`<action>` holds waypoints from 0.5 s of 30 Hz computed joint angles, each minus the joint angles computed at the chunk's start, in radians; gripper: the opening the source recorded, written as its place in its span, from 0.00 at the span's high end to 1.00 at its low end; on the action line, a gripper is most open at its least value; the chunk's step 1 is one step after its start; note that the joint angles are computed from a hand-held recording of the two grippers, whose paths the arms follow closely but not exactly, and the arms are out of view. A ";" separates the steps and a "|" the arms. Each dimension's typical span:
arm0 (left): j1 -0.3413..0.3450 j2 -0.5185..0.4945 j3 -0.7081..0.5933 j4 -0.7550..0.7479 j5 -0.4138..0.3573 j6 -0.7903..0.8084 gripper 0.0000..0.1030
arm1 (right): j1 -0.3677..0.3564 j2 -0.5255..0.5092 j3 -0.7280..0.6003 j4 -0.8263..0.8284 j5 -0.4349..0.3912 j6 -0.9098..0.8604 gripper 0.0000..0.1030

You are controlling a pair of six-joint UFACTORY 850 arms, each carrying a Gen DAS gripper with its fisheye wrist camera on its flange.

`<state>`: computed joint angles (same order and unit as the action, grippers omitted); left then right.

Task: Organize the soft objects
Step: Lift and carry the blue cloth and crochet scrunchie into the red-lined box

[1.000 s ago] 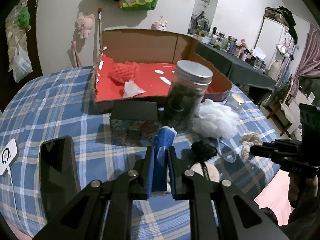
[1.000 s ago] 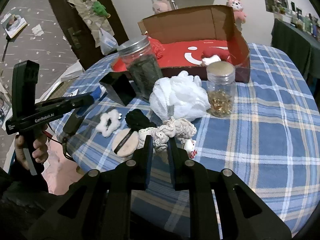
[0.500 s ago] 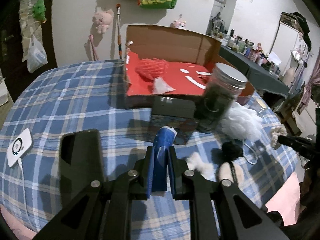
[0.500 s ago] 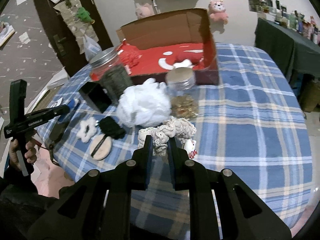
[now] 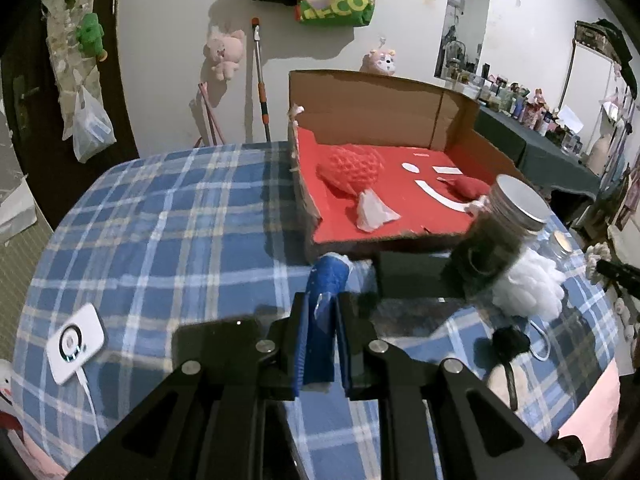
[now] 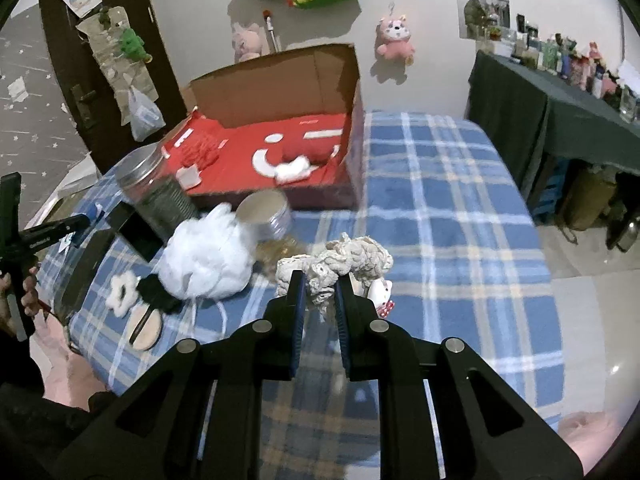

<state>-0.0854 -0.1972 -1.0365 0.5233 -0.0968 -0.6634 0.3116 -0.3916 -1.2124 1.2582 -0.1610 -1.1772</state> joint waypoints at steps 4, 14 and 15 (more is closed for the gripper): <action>0.004 -0.025 -0.041 0.104 -0.020 -0.080 0.86 | -0.004 -0.017 -0.036 -0.110 0.009 0.094 0.86; 0.020 -0.089 -0.140 -0.036 -0.037 0.086 0.86 | -0.016 -0.090 -0.160 -0.243 -0.032 0.197 0.86; 0.019 -0.094 -0.149 -0.053 -0.040 0.109 0.86 | -0.016 -0.100 -0.178 -0.272 -0.040 0.219 0.86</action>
